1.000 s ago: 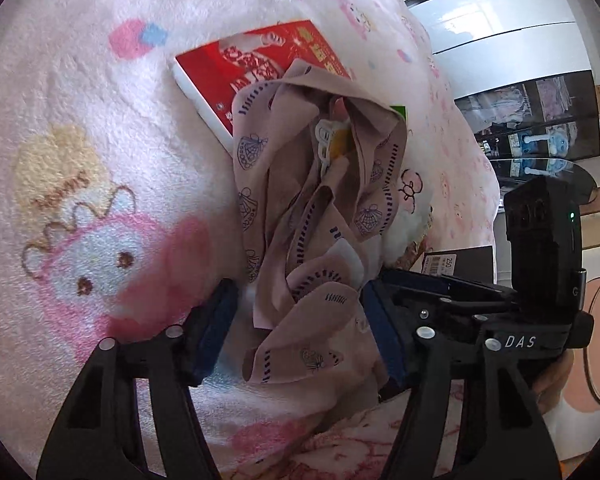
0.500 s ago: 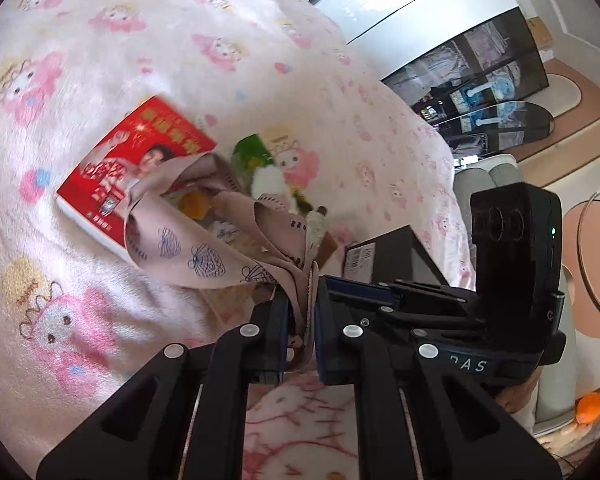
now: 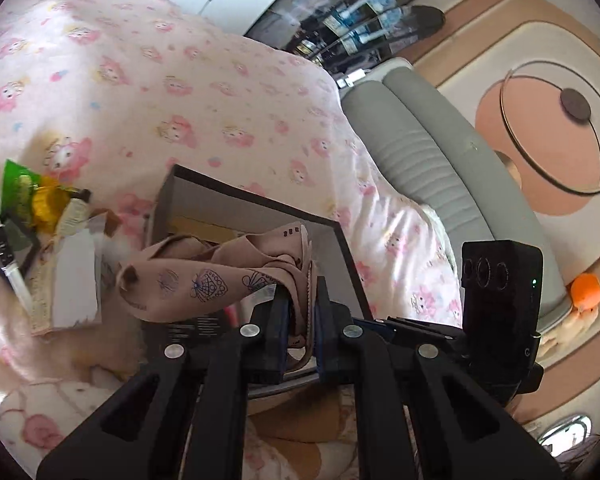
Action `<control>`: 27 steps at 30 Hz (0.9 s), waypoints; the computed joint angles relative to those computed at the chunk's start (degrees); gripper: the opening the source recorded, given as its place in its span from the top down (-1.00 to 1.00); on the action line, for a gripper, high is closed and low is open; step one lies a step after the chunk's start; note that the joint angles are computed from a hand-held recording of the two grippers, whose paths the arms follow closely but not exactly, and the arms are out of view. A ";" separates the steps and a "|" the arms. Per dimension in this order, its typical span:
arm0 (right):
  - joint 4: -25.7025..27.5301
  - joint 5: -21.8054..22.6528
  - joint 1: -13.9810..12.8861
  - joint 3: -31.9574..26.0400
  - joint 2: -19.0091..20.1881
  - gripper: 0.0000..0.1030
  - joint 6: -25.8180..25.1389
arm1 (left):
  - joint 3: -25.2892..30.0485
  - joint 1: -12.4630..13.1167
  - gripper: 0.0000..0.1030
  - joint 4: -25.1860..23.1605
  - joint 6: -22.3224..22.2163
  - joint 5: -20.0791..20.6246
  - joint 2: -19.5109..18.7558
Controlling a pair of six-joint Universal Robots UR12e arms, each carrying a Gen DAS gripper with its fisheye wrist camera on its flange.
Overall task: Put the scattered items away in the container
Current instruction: 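Carry the pink masks with the left tool over the black box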
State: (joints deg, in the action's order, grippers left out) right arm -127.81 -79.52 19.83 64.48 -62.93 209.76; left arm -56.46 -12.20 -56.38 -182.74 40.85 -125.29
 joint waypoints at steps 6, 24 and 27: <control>-4.18 -2.83 -2.13 12.02 -7.41 0.32 6.83 | 7.58 -4.43 0.83 -7.92 5.17 -3.21 -3.53; -2.84 -5.53 -5.34 16.74 -10.14 0.32 11.36 | 13.94 -6.86 0.73 -19.56 5.13 14.60 -10.05; -0.56 -3.77 -5.55 15.16 -8.64 0.32 10.78 | 11.23 -6.32 0.58 -14.52 3.57 13.44 -8.63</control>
